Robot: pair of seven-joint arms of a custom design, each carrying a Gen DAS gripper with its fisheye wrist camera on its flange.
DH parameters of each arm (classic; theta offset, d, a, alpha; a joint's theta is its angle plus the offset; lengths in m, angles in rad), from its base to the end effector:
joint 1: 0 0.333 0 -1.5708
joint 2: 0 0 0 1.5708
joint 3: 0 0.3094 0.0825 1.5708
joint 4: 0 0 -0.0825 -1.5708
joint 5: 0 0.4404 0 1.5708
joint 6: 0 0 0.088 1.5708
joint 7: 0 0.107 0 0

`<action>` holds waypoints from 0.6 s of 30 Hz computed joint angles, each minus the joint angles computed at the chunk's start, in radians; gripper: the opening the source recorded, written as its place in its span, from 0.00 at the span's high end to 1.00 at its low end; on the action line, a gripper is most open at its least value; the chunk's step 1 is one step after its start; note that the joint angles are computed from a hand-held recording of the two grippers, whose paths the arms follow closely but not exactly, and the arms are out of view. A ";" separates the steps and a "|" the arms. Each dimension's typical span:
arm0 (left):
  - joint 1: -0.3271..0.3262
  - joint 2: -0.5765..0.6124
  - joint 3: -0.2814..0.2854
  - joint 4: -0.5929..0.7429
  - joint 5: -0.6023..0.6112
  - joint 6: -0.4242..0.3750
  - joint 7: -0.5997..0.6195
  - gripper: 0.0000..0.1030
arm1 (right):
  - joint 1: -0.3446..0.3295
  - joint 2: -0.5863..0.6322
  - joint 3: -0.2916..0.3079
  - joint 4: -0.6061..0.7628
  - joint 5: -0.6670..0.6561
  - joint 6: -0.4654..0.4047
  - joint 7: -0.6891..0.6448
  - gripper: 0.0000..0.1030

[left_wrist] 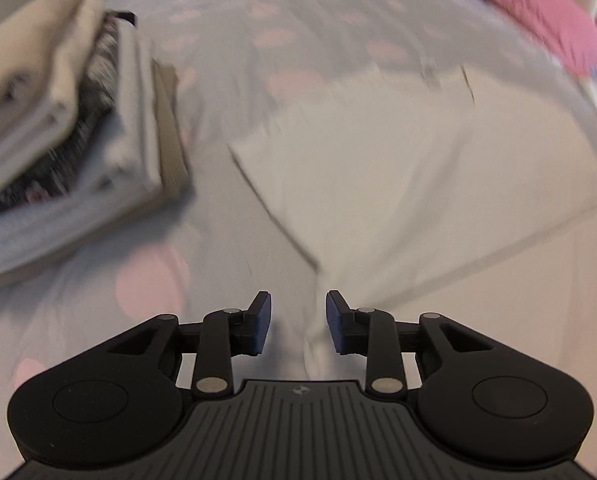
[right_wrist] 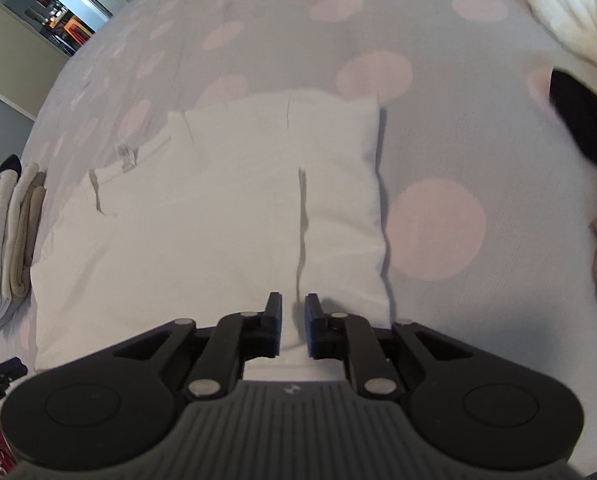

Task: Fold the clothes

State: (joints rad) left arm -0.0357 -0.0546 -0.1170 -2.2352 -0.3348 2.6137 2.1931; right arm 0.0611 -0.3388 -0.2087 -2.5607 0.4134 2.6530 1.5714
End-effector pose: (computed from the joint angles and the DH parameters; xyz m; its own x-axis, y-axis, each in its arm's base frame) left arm 0.5920 -0.0841 0.4005 -0.4977 -0.8673 -0.0087 -0.7664 0.4445 -0.4637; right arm 0.4923 -0.0821 0.3844 -0.3648 -0.8498 -0.3804 -0.8063 0.4926 -0.3273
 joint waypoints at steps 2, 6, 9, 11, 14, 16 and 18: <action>-0.002 0.043 -0.004 0.046 0.002 0.030 -0.043 0.73 | -0.001 0.000 -0.003 0.001 0.005 0.007 0.001 0.73; -0.019 0.142 -0.013 0.115 0.097 0.169 -0.171 0.73 | 0.003 0.010 -0.007 0.003 0.020 0.000 -0.005 0.74; -0.049 0.227 0.003 0.188 0.234 0.218 -0.268 0.73 | 0.007 0.009 -0.010 0.003 0.035 -0.004 -0.022 0.73; -0.069 0.283 0.019 0.242 0.299 0.226 -0.316 0.72 | 0.006 0.007 -0.011 0.003 0.042 -0.005 -0.032 0.73; -0.081 0.351 0.027 0.318 0.330 0.214 -0.364 0.67 | 0.002 0.005 -0.010 0.001 0.043 -0.003 -0.038 0.73; -0.070 0.385 0.009 0.361 0.309 0.191 -0.342 0.59 | -0.003 0.006 -0.007 0.001 0.037 -0.001 -0.037 0.73; -0.062 0.412 -0.005 0.396 0.314 0.151 -0.273 0.56 | -0.006 0.013 -0.006 0.003 0.033 -0.002 -0.033 0.73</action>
